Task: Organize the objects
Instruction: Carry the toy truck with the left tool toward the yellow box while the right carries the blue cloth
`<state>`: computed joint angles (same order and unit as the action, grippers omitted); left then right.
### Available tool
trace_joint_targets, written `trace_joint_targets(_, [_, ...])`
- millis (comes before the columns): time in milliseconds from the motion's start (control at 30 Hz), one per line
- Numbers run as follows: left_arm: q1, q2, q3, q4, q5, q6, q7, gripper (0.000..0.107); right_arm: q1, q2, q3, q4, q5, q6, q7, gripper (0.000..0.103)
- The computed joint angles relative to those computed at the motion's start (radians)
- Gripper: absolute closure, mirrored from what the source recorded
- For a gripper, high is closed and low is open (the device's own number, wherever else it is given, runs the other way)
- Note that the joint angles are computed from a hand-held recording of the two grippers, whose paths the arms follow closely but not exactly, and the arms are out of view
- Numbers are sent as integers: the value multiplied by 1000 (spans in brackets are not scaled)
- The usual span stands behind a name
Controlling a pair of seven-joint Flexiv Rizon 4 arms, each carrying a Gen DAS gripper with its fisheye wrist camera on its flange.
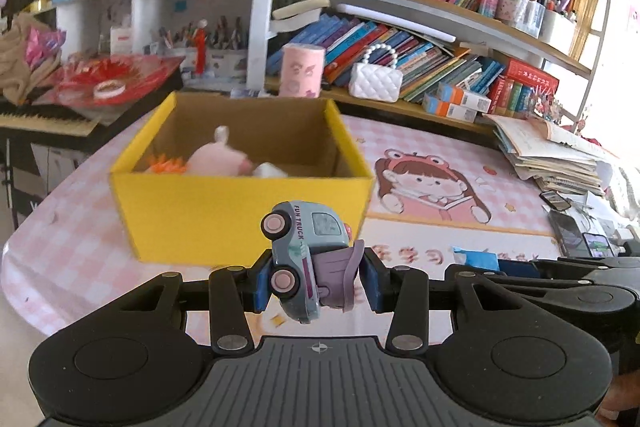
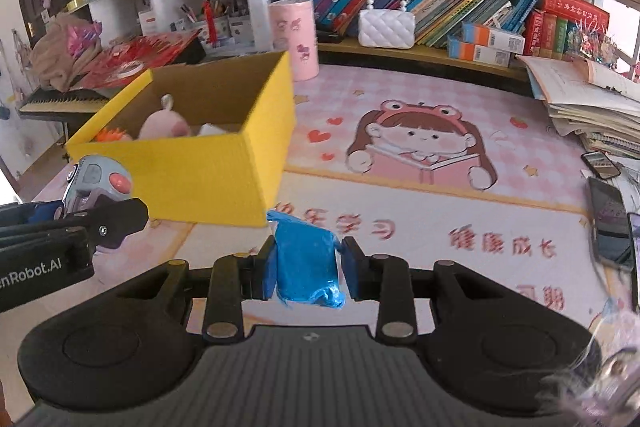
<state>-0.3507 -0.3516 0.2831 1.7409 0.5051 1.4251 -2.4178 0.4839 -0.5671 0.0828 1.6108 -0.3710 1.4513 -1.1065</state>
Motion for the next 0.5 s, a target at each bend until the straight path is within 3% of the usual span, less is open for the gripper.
trace_joint_targets(200, [81,66,-27,137,-56,94,84,65,126,32,-102,61,-69,12,140,72])
trace_joint_targets(500, [128,131,-10,277,-149,197,199,64,209,48,-139,81,-190,-1,277,72])
